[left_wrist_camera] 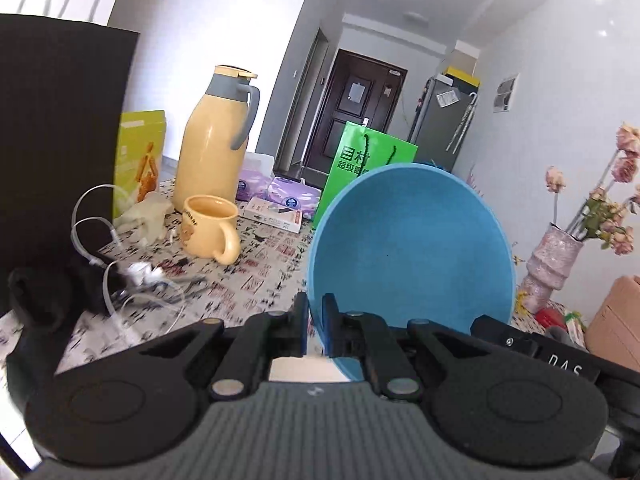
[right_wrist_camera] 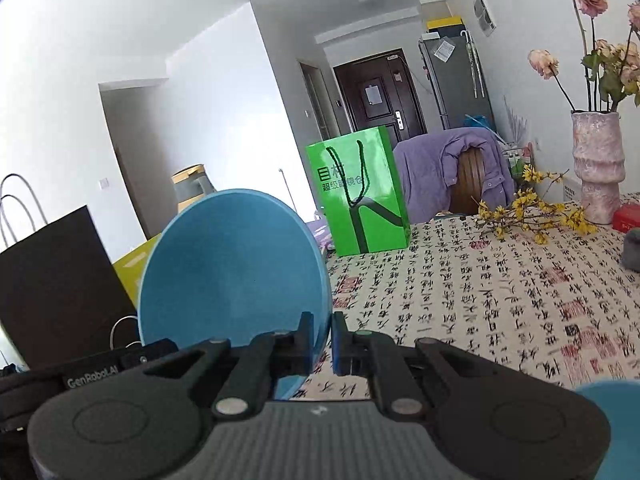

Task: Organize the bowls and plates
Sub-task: 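Lift and carry the blue bowl with both grippers toward the bowl stack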

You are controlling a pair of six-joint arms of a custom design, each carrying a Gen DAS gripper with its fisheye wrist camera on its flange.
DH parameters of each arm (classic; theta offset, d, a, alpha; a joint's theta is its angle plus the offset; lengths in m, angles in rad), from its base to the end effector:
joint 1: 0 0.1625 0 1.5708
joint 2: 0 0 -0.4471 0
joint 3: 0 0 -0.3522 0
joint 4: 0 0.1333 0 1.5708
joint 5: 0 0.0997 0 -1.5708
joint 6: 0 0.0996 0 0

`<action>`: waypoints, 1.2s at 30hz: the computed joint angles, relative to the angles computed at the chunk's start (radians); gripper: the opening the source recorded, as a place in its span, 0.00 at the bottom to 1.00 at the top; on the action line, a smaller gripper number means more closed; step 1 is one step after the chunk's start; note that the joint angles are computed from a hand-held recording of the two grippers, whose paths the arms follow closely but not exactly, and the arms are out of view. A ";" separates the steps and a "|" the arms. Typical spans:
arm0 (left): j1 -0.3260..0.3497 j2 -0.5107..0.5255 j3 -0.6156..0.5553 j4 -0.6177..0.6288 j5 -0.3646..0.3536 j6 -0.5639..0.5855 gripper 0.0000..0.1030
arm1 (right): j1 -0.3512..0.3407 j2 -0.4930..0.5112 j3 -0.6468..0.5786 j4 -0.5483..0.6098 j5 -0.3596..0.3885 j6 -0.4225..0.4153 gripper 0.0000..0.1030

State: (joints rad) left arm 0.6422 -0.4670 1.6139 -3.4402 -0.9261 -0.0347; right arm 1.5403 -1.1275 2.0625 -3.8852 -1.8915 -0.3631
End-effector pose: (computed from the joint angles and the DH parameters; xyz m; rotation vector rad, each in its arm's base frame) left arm -0.4221 -0.5569 0.0490 0.8316 2.4976 -1.2786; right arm 0.0862 -0.5155 0.3629 0.0707 -2.0975 1.6170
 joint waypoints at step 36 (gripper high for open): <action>-0.129 -0.015 0.211 -0.058 -0.174 -0.065 0.07 | -0.010 -0.037 0.487 -0.682 -0.123 -0.168 0.10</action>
State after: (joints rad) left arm 0.5134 -0.4818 1.8253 -3.4984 -1.1005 -0.1000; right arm 1.5298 -1.1642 2.5494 -4.5667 -2.0145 -0.5311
